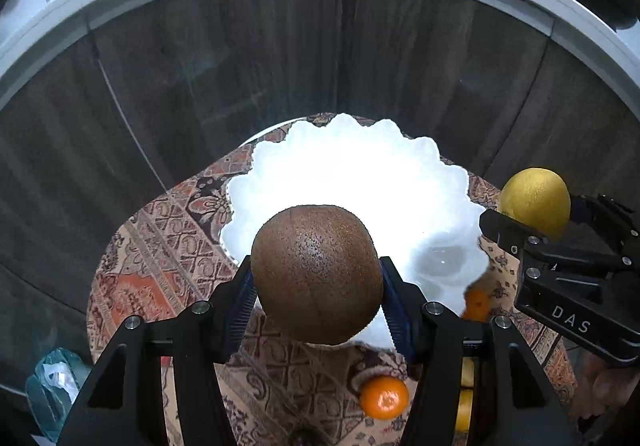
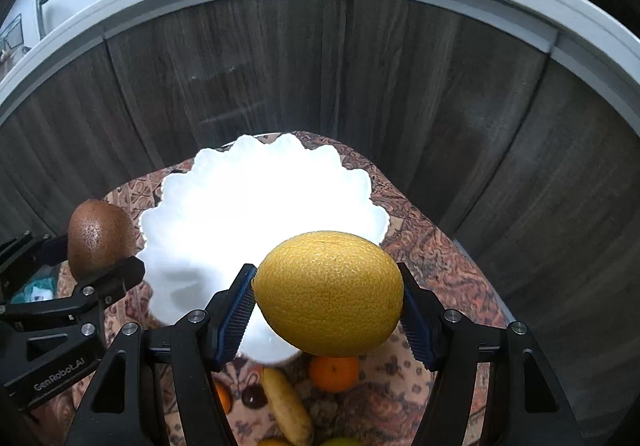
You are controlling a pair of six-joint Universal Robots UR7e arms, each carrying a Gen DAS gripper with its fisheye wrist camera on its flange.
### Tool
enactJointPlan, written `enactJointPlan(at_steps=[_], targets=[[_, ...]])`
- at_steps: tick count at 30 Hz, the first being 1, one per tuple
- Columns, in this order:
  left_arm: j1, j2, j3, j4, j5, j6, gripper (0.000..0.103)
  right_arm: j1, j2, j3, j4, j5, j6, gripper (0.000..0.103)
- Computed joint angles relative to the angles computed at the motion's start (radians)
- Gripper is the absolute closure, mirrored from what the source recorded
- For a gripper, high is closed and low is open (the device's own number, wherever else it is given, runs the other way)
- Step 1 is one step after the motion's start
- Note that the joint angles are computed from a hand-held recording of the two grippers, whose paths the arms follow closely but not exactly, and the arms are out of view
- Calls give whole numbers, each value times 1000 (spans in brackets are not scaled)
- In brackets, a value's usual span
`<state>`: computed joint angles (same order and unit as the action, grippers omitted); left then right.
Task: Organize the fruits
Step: 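Carry the kiwi in the left tool while the right tool carries the lemon over the bowl, then open both tools to drop the kiwi and lemon into the bowl, then raise both tools away from the bowl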
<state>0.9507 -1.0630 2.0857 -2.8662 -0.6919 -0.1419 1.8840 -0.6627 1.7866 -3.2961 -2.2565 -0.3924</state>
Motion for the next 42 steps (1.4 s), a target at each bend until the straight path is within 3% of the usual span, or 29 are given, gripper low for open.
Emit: enactJointPlan(at_steps=[15,28,30,32,42], targets=[[98,105,-143,48,-20,38,45,-65,105,-164,154,18,29,36],[112,120,-162,173,-15,-25,44,-80,112,-167,199,5,50,35],[105,115,-151,150,-2,-16,35,-74,112,-163,173,-8,32,31],[91,111,-141,123,33,-11,11,-64,113,-157,129,-28,10,20],[40,52,-109,123,110,-31,3,-14,85,-119,-20,-81,-26,15]])
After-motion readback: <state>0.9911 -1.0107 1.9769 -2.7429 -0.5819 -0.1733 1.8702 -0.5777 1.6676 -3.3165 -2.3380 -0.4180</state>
